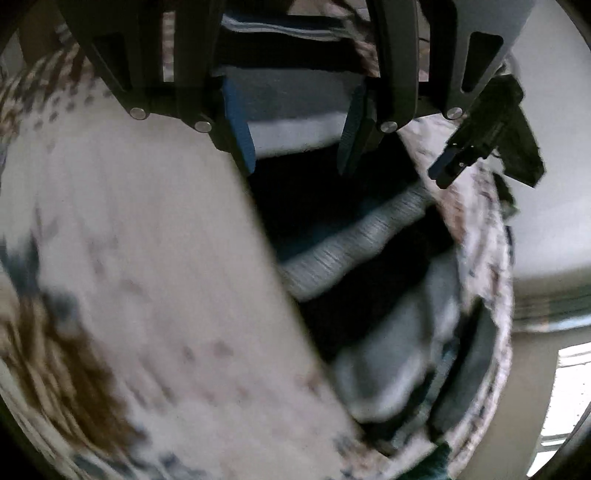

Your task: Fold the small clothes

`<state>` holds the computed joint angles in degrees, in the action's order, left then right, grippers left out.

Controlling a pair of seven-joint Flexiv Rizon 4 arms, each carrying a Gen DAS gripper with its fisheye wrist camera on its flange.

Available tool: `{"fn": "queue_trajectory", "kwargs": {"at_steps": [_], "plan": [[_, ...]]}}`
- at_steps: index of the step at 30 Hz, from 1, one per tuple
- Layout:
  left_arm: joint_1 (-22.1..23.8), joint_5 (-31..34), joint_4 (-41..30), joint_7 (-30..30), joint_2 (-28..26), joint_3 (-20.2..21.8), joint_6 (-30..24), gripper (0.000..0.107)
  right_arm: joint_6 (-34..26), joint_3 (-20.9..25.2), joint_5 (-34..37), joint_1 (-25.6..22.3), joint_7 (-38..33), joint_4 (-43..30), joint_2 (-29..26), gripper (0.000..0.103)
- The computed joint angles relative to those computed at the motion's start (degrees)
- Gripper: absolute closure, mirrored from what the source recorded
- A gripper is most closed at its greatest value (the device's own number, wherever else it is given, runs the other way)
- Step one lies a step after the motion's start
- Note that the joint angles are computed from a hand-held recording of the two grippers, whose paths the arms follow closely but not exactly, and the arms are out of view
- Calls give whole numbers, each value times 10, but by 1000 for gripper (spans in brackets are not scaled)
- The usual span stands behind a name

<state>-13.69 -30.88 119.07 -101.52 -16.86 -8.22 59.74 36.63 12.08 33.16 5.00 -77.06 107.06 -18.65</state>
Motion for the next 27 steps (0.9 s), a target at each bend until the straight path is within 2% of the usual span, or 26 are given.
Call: {"fn": "queue_trajectory", "kwargs": {"at_steps": [2,3,4,5,6,7,8,10,12,15,17,18,19,23,25,27], "plan": [[-15,29,10,-24,-4,8,17,67,3,5,4,3,-6,30,-7,54],[-19,36,19,-28,-5,8,39,86,7,8,13,2,-12,35,-13,54],[-18,41,19,-33,-4,9,40,90,12,14,32,-2,-26,42,-20,54],[-14,38,22,-33,0,8,41,91,13,19,46,-4,-39,45,-26,55],[-14,51,19,-42,1,14,38,92,22,21,49,-3,-45,51,-26,71],[-18,81,13,-59,2,27,30,92,59,18,31,11,-39,72,-16,96],[-15,87,12,-62,4,28,26,92,81,15,17,19,-33,85,-12,96],[0,52,19,-39,9,11,20,90,91,14,11,18,-24,94,-11,96],[3,39,20,-23,28,5,1,88,64,20,22,4,-40,87,-8,95],[-6,26,53,-21,92,11,-25,77,1,20,42,-15,-53,73,11,91],[-18,20,80,-36,143,20,-40,62,-50,16,59,-30,-63,84,49,74],[-23,24,94,-55,171,26,-56,51,-69,10,67,-34,-68,92,69,58],[-28,29,110,-77,196,31,-71,48,-90,3,70,-36,-68,105,92,50],[-47,40,156,-136,241,34,-113,48,-142,-25,56,-30,-56,165,167,48],[-62,33,172,-166,226,22,-107,48,-148,-38,58,-23,-61,182,173,48],[-80,8,192,-161,203,15,-86,48,-138,-44,71,-17,-66,200,167,48]]}}
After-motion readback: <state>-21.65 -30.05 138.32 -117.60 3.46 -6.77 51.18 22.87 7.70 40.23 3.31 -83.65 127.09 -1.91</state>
